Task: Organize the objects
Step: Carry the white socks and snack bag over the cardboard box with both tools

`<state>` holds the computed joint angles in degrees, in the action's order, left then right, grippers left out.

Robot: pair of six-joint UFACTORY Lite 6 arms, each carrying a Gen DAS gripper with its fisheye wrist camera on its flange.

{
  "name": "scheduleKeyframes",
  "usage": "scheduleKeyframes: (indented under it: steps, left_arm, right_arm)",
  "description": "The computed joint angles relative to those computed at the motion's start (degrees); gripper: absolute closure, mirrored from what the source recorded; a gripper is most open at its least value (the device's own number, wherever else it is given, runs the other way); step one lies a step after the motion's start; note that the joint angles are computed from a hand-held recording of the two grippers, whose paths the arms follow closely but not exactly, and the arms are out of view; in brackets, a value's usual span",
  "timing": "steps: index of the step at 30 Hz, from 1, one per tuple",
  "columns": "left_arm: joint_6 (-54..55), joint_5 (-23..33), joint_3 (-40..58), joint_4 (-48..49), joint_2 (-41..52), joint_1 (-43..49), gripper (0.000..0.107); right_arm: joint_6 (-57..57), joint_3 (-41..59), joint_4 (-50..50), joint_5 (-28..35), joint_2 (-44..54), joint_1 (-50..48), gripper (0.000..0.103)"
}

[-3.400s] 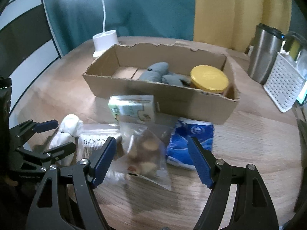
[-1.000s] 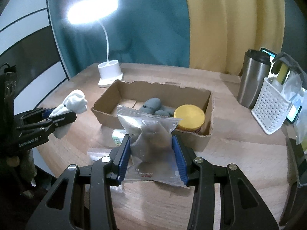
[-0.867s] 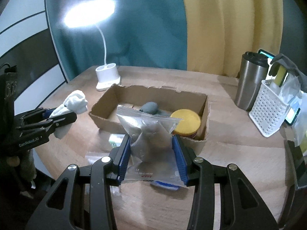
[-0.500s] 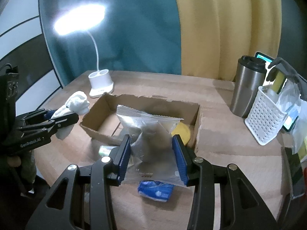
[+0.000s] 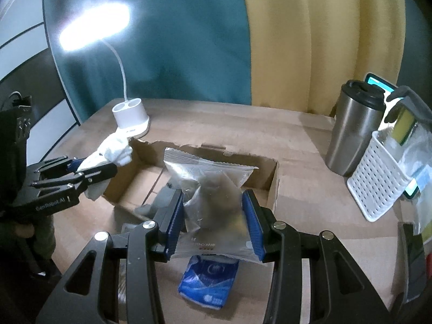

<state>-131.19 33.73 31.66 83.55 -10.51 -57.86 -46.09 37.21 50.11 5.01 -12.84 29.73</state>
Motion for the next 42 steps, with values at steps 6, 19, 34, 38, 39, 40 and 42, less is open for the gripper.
scheduleKeyframes:
  steps: [6, 19, 34, 38, 39, 40, 42]
  left_arm:
    - [-1.6, -3.6, 1.6, 3.7, 2.7, 3.7, 0.069]
    - [-5.4, -9.2, 5.1, 9.7, 10.5, 9.7, 0.068]
    - [-1.5, -10.8, 8.6, 8.9, 17.6, 12.8, 0.067]
    - [1.9, -10.7, 9.5, 5.5, 18.1, 12.9, 0.067]
    - [2.7, -10.9, 9.6, 4.7, 18.1, 12.9, 0.066]
    - [2.9, -11.1, 9.6, 4.4, 18.0, 12.9, 0.066]
    - [1.4, -10.0, 9.3, 4.9, 17.8, 12.3, 0.065]
  right_arm:
    - [-7.7, 4.9, 6.6, 0.3, 5.3, -0.8, 0.057]
    - [-18.6, 12.5, 15.4, 2.3, 15.7, -3.6, 0.057]
    - [-13.1, 17.5, 7.9, 5.9, 20.5, -5.1, 0.057]
    - [-13.1, 18.4, 8.0, 7.3, 20.7, -4.8, 0.057]
    - [-13.2, 18.8, 8.1, 7.3, 21.0, -4.4, 0.057]
    - [-13.6, 19.1, 8.5, 7.5, 21.3, -4.1, 0.057]
    - [-13.5, 19.9, 8.7, 7.6, 22.2, -3.3, 0.057]
